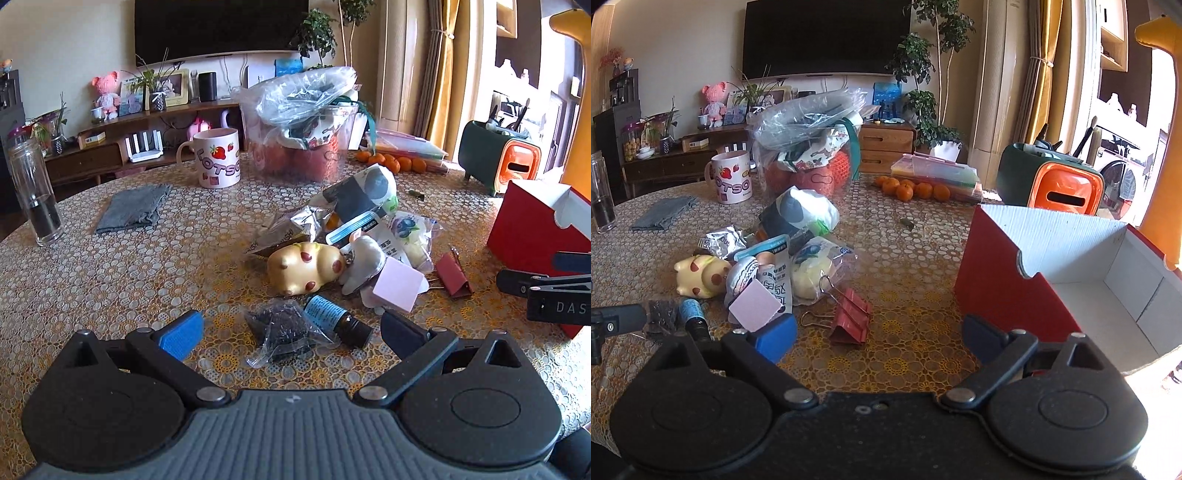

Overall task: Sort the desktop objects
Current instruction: 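Move the right tool toward the pink binder clip while the left tool approaches the black bag, then close the right tool on the pink binder clip while the left tool grasps the black bag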

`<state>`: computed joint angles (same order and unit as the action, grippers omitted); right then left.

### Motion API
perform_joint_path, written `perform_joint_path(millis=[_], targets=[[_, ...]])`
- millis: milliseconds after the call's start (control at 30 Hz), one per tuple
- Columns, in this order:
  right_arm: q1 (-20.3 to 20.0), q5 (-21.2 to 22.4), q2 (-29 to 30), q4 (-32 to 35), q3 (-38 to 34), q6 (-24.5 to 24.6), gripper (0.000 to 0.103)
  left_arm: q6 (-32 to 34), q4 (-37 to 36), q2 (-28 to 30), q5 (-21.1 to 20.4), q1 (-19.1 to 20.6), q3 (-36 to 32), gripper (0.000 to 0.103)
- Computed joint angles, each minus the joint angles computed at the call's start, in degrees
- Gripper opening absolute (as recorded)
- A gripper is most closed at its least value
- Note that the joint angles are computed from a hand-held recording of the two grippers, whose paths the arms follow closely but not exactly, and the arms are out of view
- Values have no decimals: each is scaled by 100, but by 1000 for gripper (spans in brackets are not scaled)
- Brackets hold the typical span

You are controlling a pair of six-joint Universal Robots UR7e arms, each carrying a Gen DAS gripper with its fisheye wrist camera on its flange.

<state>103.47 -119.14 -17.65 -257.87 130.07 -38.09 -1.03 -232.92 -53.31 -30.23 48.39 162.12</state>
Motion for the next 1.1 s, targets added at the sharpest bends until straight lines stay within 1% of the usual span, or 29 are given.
perform_joint_path(millis=[200, 333, 367, 433, 600, 733, 867, 1000, 1033, 1067, 1100], targets=[[-136, -9, 100, 335, -302, -109, 93, 546, -136, 135, -205, 516, -380, 103], [-202, 23, 166, 523, -499, -168, 93, 673, -128, 179, -317, 726, -522, 102], [-216, 21, 182, 566, -546, -186, 91, 684, -101, 166, -352, 775, -548, 102], [-238, 6, 184, 734, -635, -200, 82, 705, -59, 142, -378, 858, -596, 102], [-305, -7, 234, 932, -829, -235, 81, 700, 132, 44, -405, 1027, -689, 99], [-337, -34, 266, 1094, -978, -259, 73, 704, 256, -16, -436, 1149, -746, 97], [-377, -56, 288, 1198, -1053, -244, 71, 806, 252, -23, -546, 1244, -808, 96], [-412, -41, 308, 1241, -1115, -282, 69, 900, 398, -65, -754, 1369, -902, 90], [-424, -13, 309, 1241, -1123, -269, 69, 878, 484, -107, -840, 1424, -921, 86], [-430, -2, 307, 1250, -1136, -262, 69, 833, 582, -159, -928, 1472, -928, 76], [-435, 6, 306, 1254, -1147, -263, 67, 781, 692, -219, -1014, 1516, -933, 71]])
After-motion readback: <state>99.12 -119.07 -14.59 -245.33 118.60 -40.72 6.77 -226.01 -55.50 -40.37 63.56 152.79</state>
